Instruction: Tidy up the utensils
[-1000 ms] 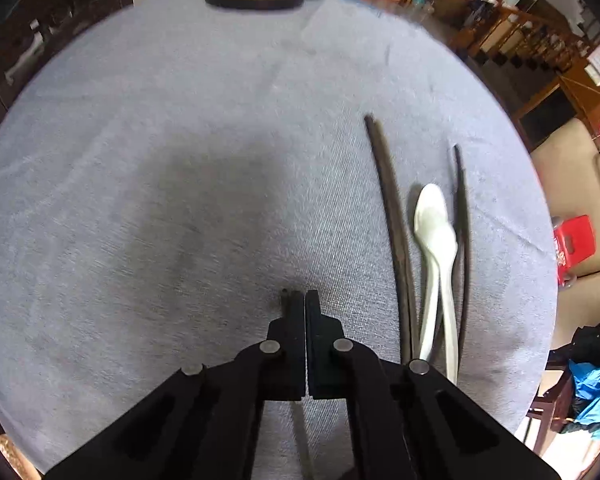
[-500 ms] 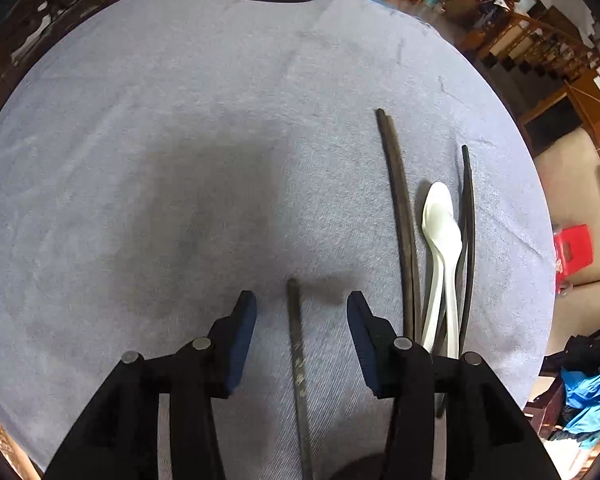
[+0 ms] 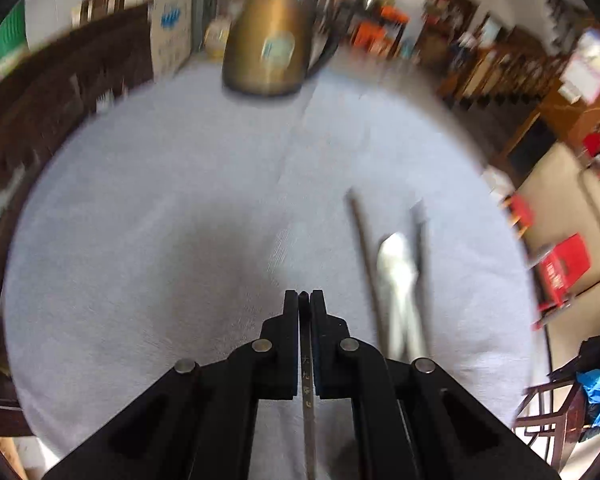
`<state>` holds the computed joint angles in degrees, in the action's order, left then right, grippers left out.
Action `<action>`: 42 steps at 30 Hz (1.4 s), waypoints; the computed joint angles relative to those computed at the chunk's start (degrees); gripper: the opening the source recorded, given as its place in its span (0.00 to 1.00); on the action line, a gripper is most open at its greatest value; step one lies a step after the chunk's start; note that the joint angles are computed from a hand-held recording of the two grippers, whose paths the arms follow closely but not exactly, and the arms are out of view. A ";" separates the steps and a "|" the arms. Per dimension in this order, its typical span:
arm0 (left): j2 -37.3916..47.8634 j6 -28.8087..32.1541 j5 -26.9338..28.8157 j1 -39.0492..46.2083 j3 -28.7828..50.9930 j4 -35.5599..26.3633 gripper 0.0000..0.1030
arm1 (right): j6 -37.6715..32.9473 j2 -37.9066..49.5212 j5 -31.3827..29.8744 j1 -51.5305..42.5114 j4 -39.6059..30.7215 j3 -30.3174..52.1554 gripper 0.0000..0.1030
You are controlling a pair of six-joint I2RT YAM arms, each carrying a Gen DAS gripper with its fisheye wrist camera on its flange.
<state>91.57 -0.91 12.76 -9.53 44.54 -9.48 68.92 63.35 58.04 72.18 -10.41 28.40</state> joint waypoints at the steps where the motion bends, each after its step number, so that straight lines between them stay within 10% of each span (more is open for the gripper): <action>1: -6.42 0.70 1.15 0.69 -2.17 -1.14 0.05 | 0.38 0.23 0.53 0.49 -0.25 0.16 0.07; 10: -43.25 3.61 15.61 11.19 -2.46 -18.41 0.05 | 6.36 3.49 4.05 3.62 -5.70 2.78 0.07; 19: -50.62 8.59 32.58 25.72 0.98 -26.63 0.05 | 10.81 5.52 5.80 5.26 -9.54 4.41 0.07; 33: -47.34 15.03 27.10 22.53 -5.74 -34.43 0.05 | 10.24 6.15 3.33 4.49 -8.20 4.05 0.09; 35: -44.78 15.72 24.95 22.06 -6.87 -34.20 0.11 | 10.78 5.65 1.81 4.04 -8.03 3.76 0.21; 37: -43.53 16.93 24.64 24.45 -8.16 -34.74 0.27 | 14.94 4.27 3.17 5.18 -11.49 3.48 0.60; 42: -48.70 23.17 27.26 35.83 -11.87 -35.84 0.53 | 35.58 3.59 11.91 11.57 -32.48 5.79 0.65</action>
